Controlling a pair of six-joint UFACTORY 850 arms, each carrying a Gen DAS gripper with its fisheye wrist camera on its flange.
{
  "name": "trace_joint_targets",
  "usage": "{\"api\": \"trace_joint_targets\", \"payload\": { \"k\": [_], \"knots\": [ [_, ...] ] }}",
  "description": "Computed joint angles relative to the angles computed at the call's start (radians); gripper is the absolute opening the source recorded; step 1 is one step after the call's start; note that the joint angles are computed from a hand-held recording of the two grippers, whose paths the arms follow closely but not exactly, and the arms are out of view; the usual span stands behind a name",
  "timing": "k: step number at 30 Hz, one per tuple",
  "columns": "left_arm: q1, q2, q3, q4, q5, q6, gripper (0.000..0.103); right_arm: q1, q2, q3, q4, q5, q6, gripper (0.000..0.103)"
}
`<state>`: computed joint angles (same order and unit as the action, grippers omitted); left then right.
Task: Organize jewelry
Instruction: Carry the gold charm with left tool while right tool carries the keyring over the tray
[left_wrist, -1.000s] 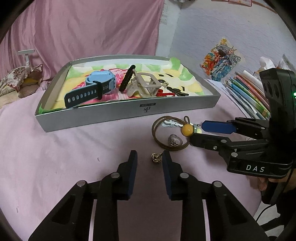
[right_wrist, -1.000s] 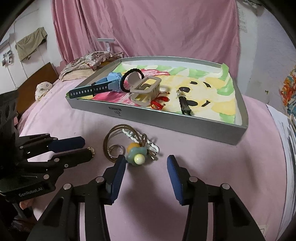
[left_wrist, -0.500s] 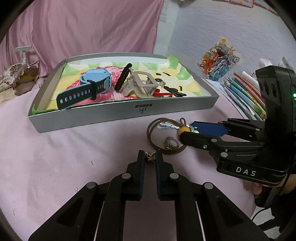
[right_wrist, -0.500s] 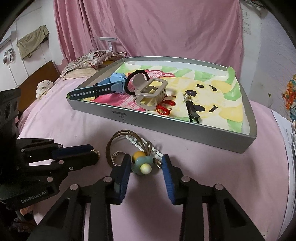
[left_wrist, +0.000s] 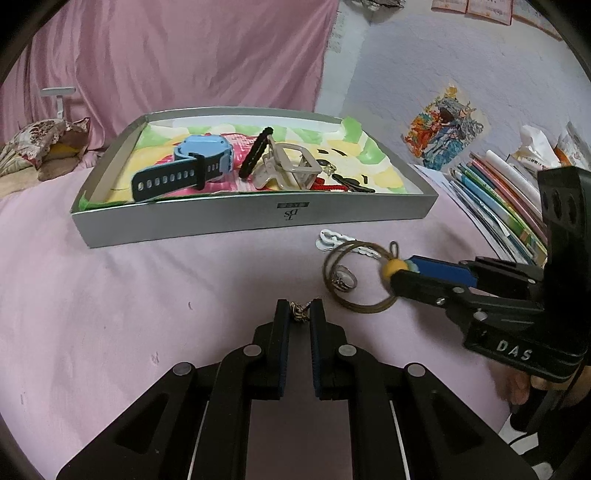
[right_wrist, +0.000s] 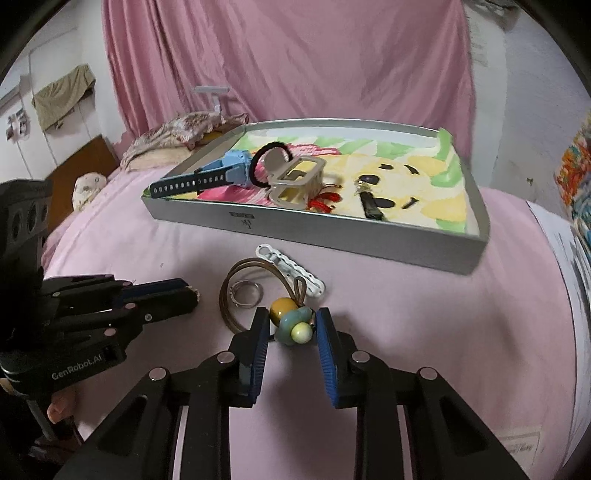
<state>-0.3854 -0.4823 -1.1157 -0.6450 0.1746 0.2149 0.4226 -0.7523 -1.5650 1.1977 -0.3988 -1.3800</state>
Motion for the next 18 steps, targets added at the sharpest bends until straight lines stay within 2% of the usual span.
{"api": "trace_joint_targets", "payload": {
  "k": [5, 10, 13, 18],
  "knots": [
    [-0.013, 0.034, 0.035, -0.024, 0.079, -0.003, 0.008, -0.016, 0.047, 0.076, 0.33, -0.009, -0.282, 0.024],
    [-0.035, 0.06, 0.039, -0.154, 0.218, 0.106, 0.008, -0.022, 0.088, 0.124, 0.679, -0.049, -0.586, 0.024],
    [-0.032, 0.059, 0.018, -0.167, 0.262, 0.114, 0.008, -0.023, 0.091, 0.117, 0.814, -0.082, -0.674, 0.024],
    [-0.016, 0.034, -0.042, -0.167, 0.314, 0.129, 0.008, -0.015, 0.064, 0.047, 0.944, -0.074, -0.763, 0.024]
  ]
}}
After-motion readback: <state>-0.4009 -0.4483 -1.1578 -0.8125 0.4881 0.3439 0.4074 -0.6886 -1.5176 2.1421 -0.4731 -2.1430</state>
